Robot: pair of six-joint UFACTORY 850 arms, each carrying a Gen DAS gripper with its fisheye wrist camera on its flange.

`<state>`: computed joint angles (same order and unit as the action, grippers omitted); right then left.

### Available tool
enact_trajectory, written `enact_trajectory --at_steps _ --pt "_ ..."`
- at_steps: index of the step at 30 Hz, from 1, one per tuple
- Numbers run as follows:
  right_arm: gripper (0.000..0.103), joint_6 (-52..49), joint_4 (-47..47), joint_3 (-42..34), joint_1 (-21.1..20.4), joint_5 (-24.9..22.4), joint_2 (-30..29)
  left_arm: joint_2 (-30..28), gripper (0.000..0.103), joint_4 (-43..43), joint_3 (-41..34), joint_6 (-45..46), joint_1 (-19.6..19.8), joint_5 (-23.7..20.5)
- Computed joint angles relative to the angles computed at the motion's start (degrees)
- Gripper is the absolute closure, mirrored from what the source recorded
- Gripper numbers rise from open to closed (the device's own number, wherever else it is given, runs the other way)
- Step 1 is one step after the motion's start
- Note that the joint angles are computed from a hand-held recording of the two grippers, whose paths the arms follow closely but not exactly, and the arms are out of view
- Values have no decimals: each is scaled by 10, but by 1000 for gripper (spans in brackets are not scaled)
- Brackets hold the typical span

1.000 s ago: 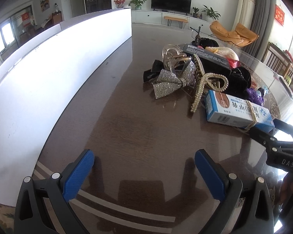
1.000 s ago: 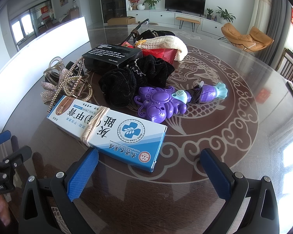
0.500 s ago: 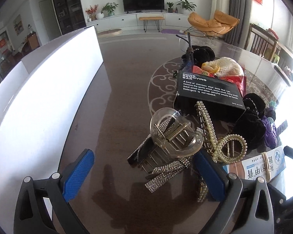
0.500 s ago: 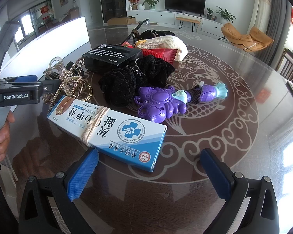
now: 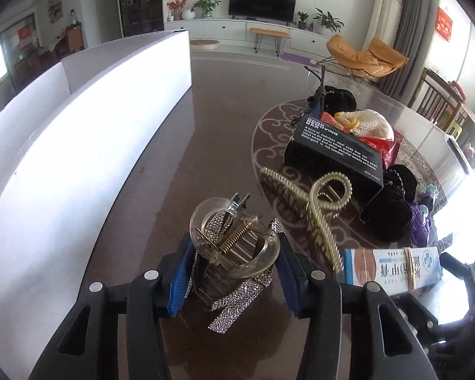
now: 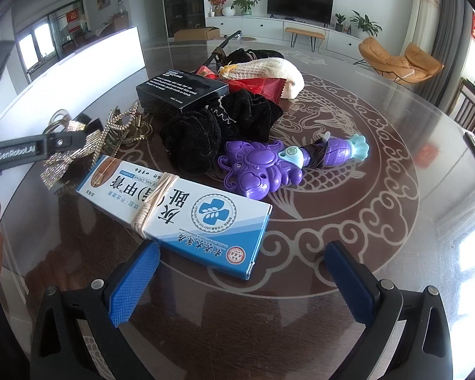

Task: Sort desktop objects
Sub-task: 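Grasp the clear claw clip with rhinestone bow with the left tool, then grasp the blue-white ointment box with the right tool while the left tool holds the clip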

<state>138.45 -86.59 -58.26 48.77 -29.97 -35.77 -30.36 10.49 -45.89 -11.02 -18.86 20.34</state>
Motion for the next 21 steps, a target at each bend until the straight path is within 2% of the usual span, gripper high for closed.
enact_trajectory --at_steps 2,4,5,6,10,11,13,15,17,19,21 --pt "0 0 0 0 0 0 0 16 51 22 36 -26 9 25" --pt "0 0 0 0 0 0 0 24 39 -8 59 9 11 48" --pt "0 0 -1 0 0 0 0 25 25 -30 66 34 11 57" --pt "0 1 -1 0 0 0 0 24 17 -48 68 55 10 63" --pt "0 0 0 0 0 0 0 -4 16 -25 48 39 16 55" --pt "0 1 -1 0 0 0 -1 -5 15 -37 52 53 15 70" --pt "0 2 -5 1 -1 2 1 -6 15 -52 53 76 11 73" --pt "0 -26 -21 16 -6 38 15 -6 15 -41 59 74 13 83" --pt "0 7 -77 47 -5 57 42 -5 15 -29 63 54 17 94" --pt "0 41 -160 69 -5 55 68 -8 12 -41 59 68 12 88" --pt "0 -21 -191 54 -21 93 75 -12 6 -77 52 110 0 73"
